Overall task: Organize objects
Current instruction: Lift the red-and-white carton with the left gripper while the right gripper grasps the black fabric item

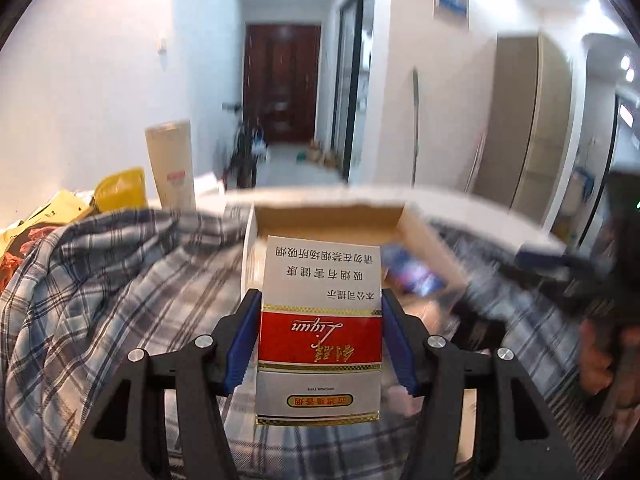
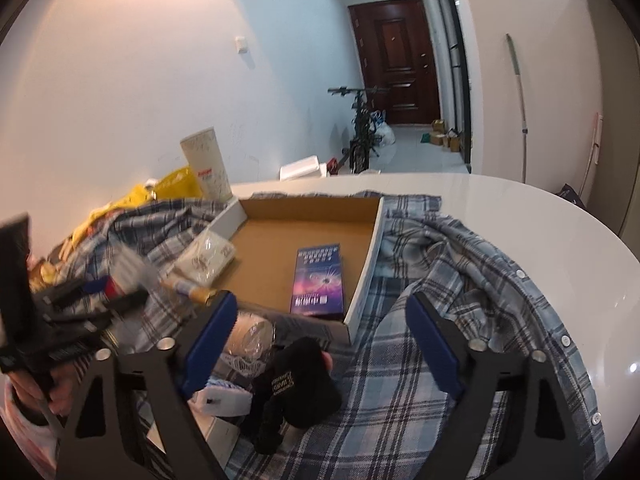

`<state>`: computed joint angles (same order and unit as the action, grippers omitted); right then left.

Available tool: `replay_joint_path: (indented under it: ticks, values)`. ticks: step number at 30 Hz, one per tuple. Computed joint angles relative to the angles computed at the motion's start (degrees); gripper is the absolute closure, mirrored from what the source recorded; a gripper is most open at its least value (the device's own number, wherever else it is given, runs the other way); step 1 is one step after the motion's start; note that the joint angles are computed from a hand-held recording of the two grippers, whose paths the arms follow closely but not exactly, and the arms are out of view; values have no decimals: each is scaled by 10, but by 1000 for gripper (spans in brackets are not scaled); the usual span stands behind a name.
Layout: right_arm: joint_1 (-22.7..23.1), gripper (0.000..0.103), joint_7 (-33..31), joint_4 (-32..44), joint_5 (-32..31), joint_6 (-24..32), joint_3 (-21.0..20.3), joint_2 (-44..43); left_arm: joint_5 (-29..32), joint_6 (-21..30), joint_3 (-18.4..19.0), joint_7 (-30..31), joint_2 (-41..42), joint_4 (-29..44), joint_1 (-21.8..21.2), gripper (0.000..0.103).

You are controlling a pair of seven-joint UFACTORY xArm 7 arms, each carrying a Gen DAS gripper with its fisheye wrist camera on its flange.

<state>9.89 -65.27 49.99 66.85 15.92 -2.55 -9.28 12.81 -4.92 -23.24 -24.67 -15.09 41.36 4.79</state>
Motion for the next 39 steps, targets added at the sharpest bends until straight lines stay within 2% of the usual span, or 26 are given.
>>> replay_joint_path:
  ticks: [3,4,6,9,12,15,17,21,23,25,26,27,30,31,32,33,34,36,38,39]
  values:
    - [-12,19,86,-12,-102,-16,19,8,-14,-58,-85,-22,-28,-18,98,43]
    - [-13,19,102,-12,-128,-7,18,11,-24,-67,-96,-18,-33,-21,109,43]
    - [-11,20,114,-10,-158,15,15,15,-42,-84,-93,-11,-38,-29,107,43]
    - [-13,29,158,-19,-226,-2,26,20,-72,-86,-119,5,-46,-28,131,42]
    - [-17,39,208,-20,-293,9,28,31,-90,-83,-103,23,-46,-30,110,43]
    - [-17,52,213,-8,-304,54,25,42,-109,-75,-107,39,-50,-32,106,42]
    - [-19,55,213,-7,-315,74,28,43,-115,-71,-102,45,-45,-31,98,42]
    - [-19,56,218,-16,-341,59,34,41,-120,-71,-73,55,-34,-31,65,42]
    - [-19,56,218,-14,-343,64,33,44,-127,-76,-76,59,-36,-33,67,42]
    - [-20,66,221,-17,-344,53,34,43,-135,-83,-80,63,-40,-36,69,42]
    - [-19,67,221,-22,-348,46,35,38,-141,-89,-84,65,-42,-39,72,42]
    - [-18,68,220,-27,-353,36,36,35,-148,-95,-91,68,-44,-41,79,42]
    - [-3,69,191,-32,-321,11,30,26,-187,-105,-184,79,-69,-43,171,42]
    - [2,69,182,-32,-306,3,27,23,-199,-95,-195,81,-77,-40,182,42]
    - [3,69,184,-30,-300,-3,24,19,-200,-81,-181,76,-78,-35,168,42]
    - [3,69,188,-27,-297,-1,21,15,-190,-72,-144,73,-72,-30,131,42]
    - [1,69,196,-22,-299,5,18,10,-178,-48,-122,65,-75,-18,112,42]
    - [-2,69,216,-10,-312,19,15,-4,-160,-1,-119,58,-85,13,116,42]
    - [-7,69,246,5,-335,24,16,-23,-146,25,-90,60,-83,48,90,42]
    - [-5,69,256,14,-340,23,15,-30,-137,42,-87,56,-84,70,90,42]
